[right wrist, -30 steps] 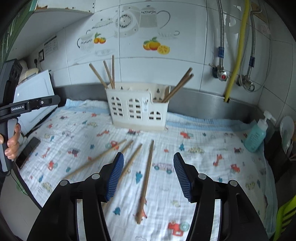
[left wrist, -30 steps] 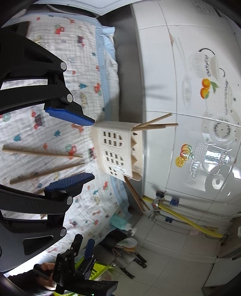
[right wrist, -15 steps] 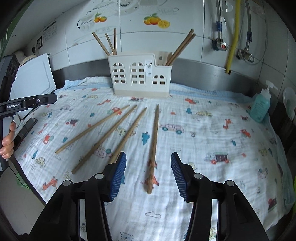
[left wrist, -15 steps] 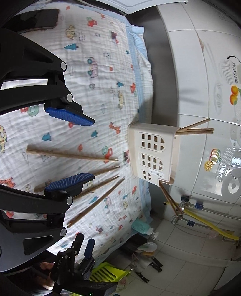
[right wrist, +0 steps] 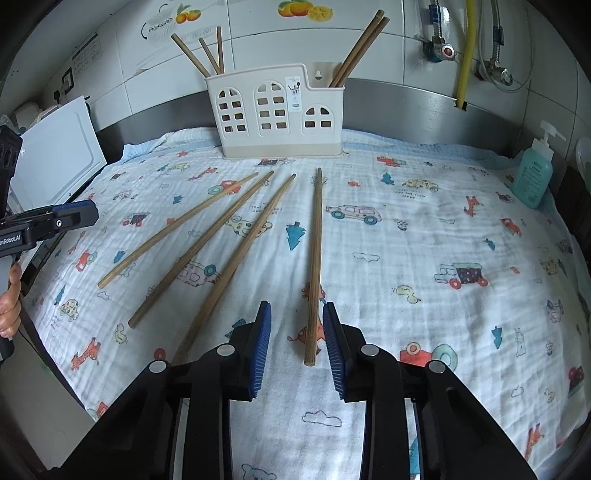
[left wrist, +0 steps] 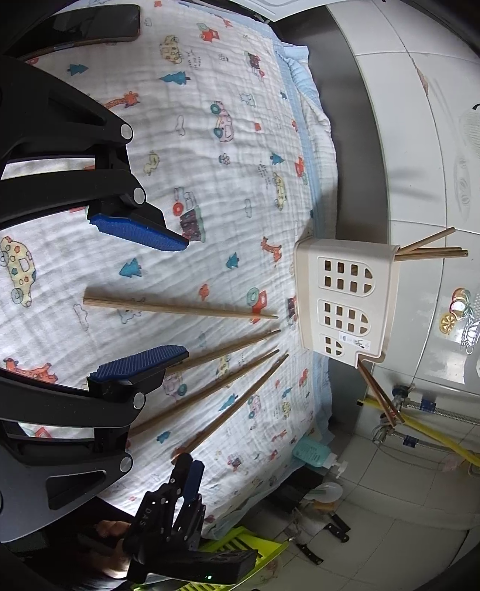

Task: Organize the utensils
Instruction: 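Move both open grippers back down to the loose chopsticks on the cloth, then close the right gripper on a chopstick while the left gripper grasps another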

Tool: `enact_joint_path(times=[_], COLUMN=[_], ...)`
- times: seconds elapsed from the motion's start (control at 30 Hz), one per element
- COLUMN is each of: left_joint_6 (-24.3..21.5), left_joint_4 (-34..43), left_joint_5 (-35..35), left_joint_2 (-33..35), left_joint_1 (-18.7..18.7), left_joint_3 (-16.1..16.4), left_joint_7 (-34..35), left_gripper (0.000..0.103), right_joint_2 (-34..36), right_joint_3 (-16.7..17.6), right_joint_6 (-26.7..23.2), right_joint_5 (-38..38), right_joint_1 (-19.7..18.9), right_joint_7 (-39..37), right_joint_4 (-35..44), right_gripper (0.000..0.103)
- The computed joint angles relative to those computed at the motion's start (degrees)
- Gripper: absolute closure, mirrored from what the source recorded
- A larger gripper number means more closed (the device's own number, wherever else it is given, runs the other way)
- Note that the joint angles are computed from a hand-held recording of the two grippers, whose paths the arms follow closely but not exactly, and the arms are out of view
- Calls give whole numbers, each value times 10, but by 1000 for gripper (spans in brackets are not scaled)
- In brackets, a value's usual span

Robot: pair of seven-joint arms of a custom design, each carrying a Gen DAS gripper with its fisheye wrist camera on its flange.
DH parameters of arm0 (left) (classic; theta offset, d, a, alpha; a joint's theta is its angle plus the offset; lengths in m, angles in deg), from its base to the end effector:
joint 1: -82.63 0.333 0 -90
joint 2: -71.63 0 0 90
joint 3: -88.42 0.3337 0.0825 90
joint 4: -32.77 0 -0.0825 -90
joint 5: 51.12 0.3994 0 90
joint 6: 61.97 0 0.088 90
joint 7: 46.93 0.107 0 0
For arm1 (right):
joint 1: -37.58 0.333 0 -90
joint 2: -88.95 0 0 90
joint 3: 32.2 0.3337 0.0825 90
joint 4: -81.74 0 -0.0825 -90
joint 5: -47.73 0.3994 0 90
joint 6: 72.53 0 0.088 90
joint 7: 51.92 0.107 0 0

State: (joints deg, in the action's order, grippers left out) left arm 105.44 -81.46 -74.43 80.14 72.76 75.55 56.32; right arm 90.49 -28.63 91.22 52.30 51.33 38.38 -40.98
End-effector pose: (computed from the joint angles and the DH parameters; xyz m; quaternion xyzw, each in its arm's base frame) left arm 0.6079 -0.2207 0.4872 -0.5638 0.7261 -0.3676 0.1404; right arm 0.5778 0.1754 0.4810 -0.7367 0.5854 -0.1798 0.2867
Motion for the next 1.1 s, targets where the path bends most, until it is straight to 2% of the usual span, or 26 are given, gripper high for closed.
enact_joint_path(times=[0.4,0.77,0.83,1.1], left_joint_6=[-8,-18,-26,-47], left_joint_4=[-12,-3,5,31], left_joint_5=[-4,46,55,107], left_joint_2=[0,17,24,47], left_joint_1=[-1,-16,-17,-28], left_joint_3=[-3,5,5,17], left_joint_7=[22,9,6,-28], left_gripper=[49,52,60,72], right_joint_2=[15,23,24,30], right_joint_3=[2,1,0,2], right_joint_6=[-10,-17,-19,-17], right_joint_5=[-4,-33,-44,-42], right_joint_1=[-5,-7,-7,-9], right_joint_7=[13,42,53,54], right_joint_4=[13,20,21,24], right_gripper=[84,92,92,92])
